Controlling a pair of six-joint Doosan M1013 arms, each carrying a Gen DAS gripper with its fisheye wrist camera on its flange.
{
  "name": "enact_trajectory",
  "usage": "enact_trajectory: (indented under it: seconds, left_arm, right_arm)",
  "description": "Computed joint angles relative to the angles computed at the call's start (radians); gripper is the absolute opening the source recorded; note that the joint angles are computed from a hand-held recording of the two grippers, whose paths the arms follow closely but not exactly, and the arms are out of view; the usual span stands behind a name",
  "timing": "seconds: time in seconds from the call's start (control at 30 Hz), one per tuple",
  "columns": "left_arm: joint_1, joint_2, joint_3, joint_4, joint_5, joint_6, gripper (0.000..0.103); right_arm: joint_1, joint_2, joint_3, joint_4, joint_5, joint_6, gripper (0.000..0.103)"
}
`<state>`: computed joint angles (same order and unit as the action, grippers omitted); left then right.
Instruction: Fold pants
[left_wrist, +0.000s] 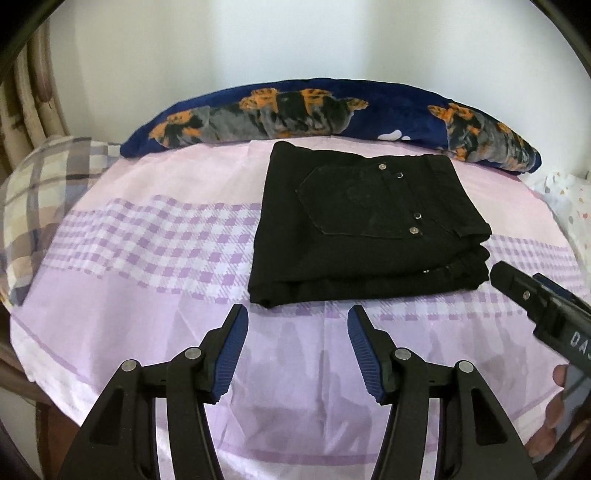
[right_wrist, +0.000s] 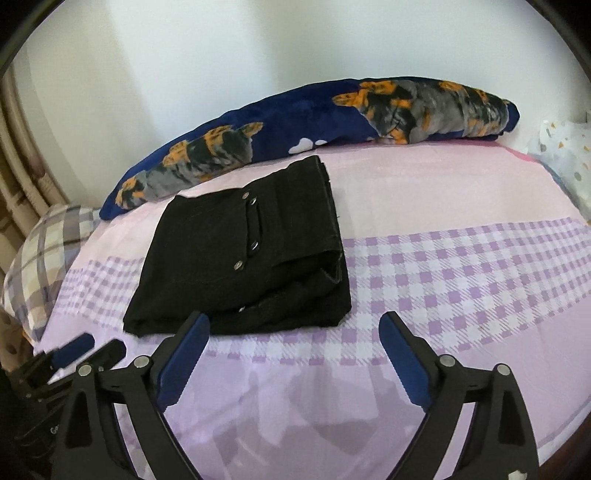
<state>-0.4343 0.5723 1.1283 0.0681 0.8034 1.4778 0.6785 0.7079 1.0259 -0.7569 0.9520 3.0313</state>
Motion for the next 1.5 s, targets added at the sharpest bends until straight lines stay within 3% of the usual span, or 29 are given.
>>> enact_trajectory:
  seconds: [0.47, 1.5]
  left_arm:
    - [-0.011, -0.030, 0.044, 0.049, -0.036, -0.026, 0.057]
    - [-0.016, -0.044, 0.072, 0.058, -0.043, -0.041, 0.057]
  right_arm:
    - [0.038, 0.011, -0.018, -0.058, 0.052, -0.053, 0.094]
    - [0.029, 0.015, -0.020, -0.021, 0.057, -0.088, 0.095]
